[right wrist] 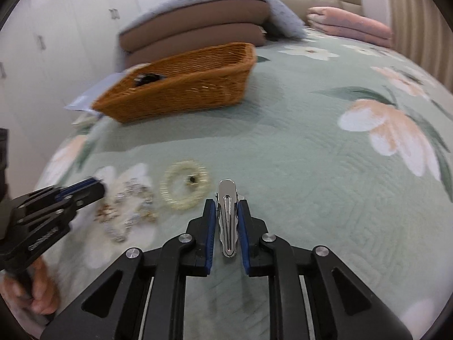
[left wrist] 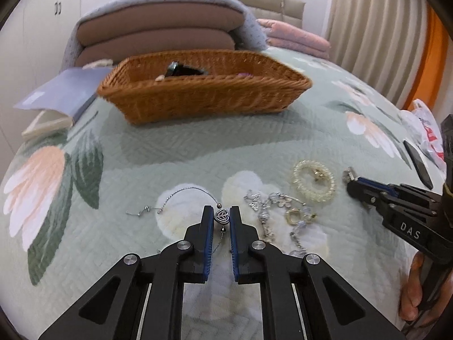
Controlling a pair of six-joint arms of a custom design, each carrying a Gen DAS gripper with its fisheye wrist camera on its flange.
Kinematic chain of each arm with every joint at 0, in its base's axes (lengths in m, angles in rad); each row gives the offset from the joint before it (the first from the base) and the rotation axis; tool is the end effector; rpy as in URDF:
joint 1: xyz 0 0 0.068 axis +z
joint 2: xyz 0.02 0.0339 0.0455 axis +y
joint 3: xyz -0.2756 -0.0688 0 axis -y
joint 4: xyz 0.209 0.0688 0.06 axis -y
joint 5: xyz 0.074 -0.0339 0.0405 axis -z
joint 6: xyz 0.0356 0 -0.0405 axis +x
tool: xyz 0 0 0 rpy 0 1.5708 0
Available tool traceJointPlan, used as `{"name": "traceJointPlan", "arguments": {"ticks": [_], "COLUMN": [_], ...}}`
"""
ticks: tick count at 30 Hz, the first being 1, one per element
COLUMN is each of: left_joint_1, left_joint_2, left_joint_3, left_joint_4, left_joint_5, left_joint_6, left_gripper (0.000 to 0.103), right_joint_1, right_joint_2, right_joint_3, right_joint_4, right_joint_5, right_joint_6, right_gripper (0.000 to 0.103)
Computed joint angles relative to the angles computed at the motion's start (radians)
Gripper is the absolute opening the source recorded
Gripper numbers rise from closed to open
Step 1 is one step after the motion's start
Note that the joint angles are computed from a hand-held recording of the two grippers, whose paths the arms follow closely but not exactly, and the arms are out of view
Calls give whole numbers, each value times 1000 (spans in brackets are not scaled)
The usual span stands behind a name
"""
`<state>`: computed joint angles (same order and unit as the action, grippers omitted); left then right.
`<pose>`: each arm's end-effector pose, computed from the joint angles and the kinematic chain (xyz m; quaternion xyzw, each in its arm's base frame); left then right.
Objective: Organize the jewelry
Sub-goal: 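Grasp the silver earring with the left tool while the right tool holds the silver clip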
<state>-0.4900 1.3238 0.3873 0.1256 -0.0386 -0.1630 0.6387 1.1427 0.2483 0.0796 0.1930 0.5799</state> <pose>0.1774 -0.0930 0.1685 0.1441 0.9173 -0.1020 0.3570 0.1309 0.0887 0.1595 0.0084 0.9257 0.1368 0.3525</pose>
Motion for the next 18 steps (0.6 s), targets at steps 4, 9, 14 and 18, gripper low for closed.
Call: {"name": "traceJointPlan", "arguments": {"ticks": [4,9,14,18], "left_joint_1": [-16,7,25,71], "left_joint_2": [-71,-146,-235,-309], "left_joint_3": [-34,-58,-59,-32], "left_joint_4": [12,18,-9,-58], "left_joint_5": [-21,3,34,112], "left_joint_6": [3,-7,-10,16], "left_gripper": [11,11,11,11], "right_joint_1": [29,96,97,86], "right_joint_2": [-124,-178,-217,-212], "right_joint_3": [-37,-27,27,121], "right_joint_4": [5,-34,-88,-147], "right_joint_5": [-1,61,64,83], "right_joint_6": [-10,2,-8,-66], "right_gripper": [19,19,19,19]}}
